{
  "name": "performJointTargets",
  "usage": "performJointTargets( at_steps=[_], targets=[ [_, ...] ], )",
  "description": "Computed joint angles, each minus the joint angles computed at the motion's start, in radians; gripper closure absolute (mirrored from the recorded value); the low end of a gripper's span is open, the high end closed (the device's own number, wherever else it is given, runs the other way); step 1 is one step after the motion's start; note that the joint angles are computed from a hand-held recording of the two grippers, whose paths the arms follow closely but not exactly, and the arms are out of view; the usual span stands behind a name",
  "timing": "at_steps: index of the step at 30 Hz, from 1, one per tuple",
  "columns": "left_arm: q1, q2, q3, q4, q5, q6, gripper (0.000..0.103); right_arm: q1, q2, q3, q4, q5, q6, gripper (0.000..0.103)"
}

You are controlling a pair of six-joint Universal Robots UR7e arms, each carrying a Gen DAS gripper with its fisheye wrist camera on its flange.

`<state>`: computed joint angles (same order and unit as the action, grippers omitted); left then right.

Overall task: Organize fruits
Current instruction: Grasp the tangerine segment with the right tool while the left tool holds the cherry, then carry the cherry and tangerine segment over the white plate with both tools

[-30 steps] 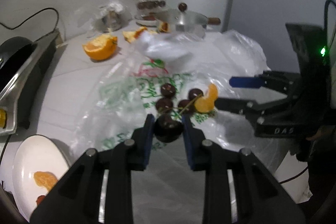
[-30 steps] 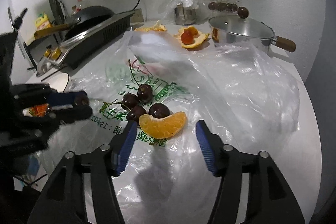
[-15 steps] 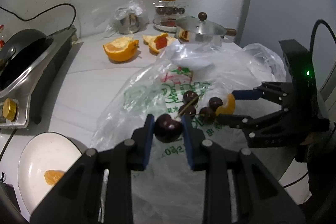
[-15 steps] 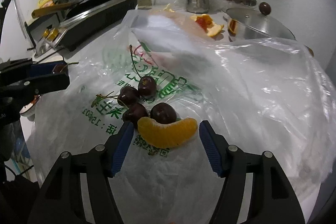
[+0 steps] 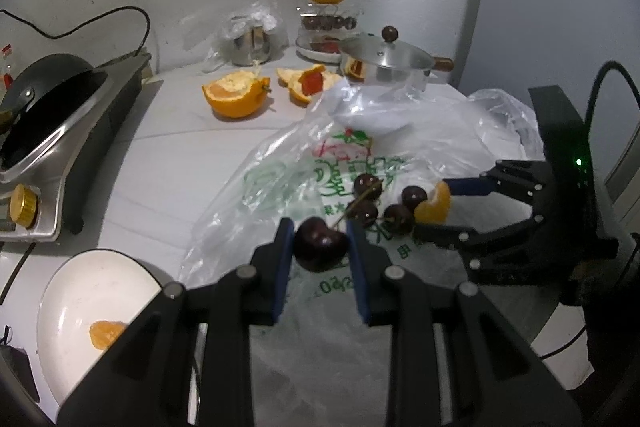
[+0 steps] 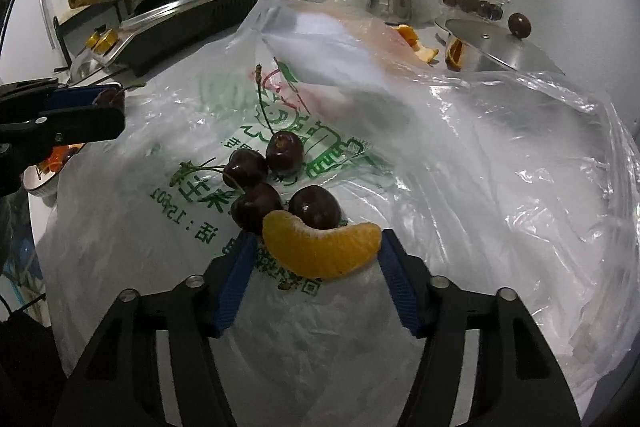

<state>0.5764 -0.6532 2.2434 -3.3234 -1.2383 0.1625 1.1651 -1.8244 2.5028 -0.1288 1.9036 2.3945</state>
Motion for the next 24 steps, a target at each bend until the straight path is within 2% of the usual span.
performJointTargets(
  at_steps=[6,12,17,24],
  targets=[
    [-0.014,-0.018,0.020,-0.014,0.015,-0.007,0.076,-0.002,-0.033,0.018,-0.008,-0.019,-0.001,0.048],
    [-0.023,-0.044,0.048,-0.026,0.028,-0.013,0.075,0.040,-0.072,0.026,0.000,0.001,0.016,0.048],
    [-0.032,-0.071,0.076,-0.040,0.028,-0.014,0.075,0.111,-0.085,0.028,0.005,0.044,0.040,0.048],
    [-0.033,-0.112,0.114,-0.059,0.030,-0.011,0.075,0.259,-0.049,0.017,-0.007,0.136,0.098,0.048]
  ],
)
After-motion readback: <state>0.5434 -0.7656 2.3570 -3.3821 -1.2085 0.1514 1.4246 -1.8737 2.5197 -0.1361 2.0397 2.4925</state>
